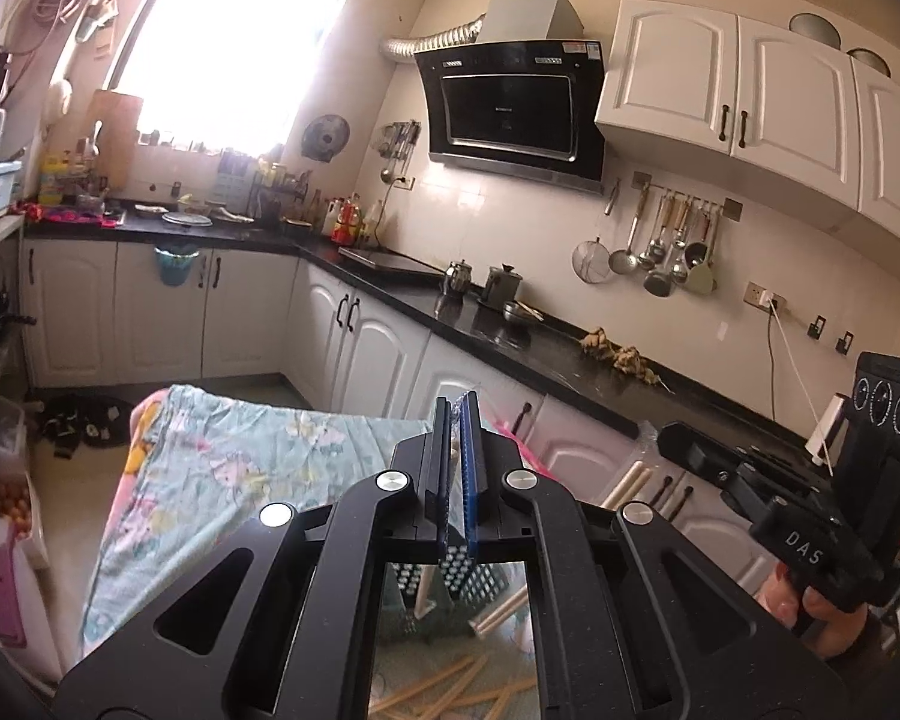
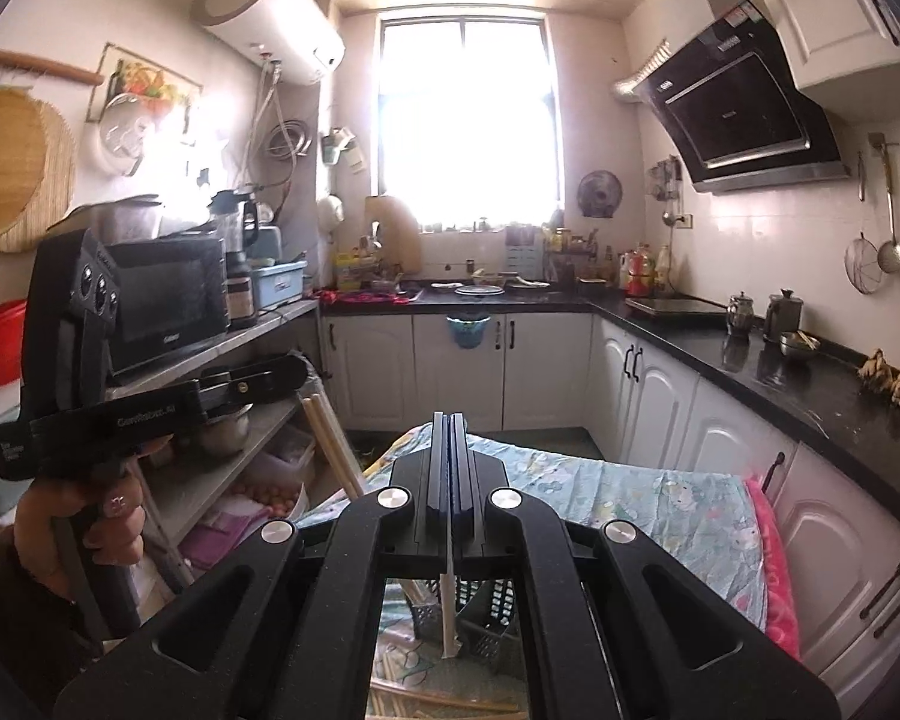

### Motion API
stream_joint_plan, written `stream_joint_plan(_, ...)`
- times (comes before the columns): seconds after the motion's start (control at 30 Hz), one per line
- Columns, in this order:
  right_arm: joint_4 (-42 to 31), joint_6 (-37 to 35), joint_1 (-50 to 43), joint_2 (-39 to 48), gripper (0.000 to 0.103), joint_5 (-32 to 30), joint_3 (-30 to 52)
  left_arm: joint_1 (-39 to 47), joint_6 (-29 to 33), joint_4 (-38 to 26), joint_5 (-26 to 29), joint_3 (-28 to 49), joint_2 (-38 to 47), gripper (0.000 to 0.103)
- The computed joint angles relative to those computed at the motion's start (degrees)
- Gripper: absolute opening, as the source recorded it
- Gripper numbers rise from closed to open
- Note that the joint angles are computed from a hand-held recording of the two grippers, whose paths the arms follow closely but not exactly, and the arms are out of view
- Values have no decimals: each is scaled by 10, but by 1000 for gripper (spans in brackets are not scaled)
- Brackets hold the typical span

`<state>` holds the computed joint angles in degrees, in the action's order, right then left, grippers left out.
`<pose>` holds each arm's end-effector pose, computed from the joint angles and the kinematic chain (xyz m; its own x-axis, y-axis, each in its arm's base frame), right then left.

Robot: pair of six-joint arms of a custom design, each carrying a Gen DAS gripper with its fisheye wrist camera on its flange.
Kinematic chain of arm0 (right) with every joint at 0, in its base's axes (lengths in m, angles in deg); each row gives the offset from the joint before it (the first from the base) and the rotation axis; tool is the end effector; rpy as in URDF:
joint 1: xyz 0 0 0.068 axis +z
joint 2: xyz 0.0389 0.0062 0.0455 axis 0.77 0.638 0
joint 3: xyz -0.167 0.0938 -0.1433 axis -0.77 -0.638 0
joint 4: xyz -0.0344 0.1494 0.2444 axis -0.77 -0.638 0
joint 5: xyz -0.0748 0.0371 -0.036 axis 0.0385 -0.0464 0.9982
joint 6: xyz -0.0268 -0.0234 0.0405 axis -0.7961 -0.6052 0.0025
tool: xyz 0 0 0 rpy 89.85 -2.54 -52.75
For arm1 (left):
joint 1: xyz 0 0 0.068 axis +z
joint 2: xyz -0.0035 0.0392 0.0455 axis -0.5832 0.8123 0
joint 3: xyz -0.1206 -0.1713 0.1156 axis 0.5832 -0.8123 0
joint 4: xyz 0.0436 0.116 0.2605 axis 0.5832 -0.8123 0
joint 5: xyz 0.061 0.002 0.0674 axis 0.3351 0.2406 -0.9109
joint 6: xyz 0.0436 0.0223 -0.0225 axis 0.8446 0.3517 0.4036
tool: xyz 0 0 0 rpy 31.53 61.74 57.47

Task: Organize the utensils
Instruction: 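Lower the left tool's chopstick into the caddy and open it while the right tool releases its chopstick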

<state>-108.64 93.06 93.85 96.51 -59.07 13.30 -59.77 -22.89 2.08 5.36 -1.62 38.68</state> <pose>0.1756 0.1433 0.4446 -0.2317 -0.0292 -0.9724 -0.2372 0.9711 0.0273 0.2602 -0.1280 0.4336 -0.3553 -0.0682 -0.9323 0.5902 0.7570 -0.2803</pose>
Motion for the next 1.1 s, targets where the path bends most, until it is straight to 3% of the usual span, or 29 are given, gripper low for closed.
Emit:
stream_joint_plan(0.57, 34, -4, -89, 56, 1, -52, 25, -7, 3, 41, -32, 54, 108, 1)
stream_joint_plan(1.1, 44, 9, -160, 75, 1, -82, -46, -5, -2, 67, -38, 11, 160, 1)
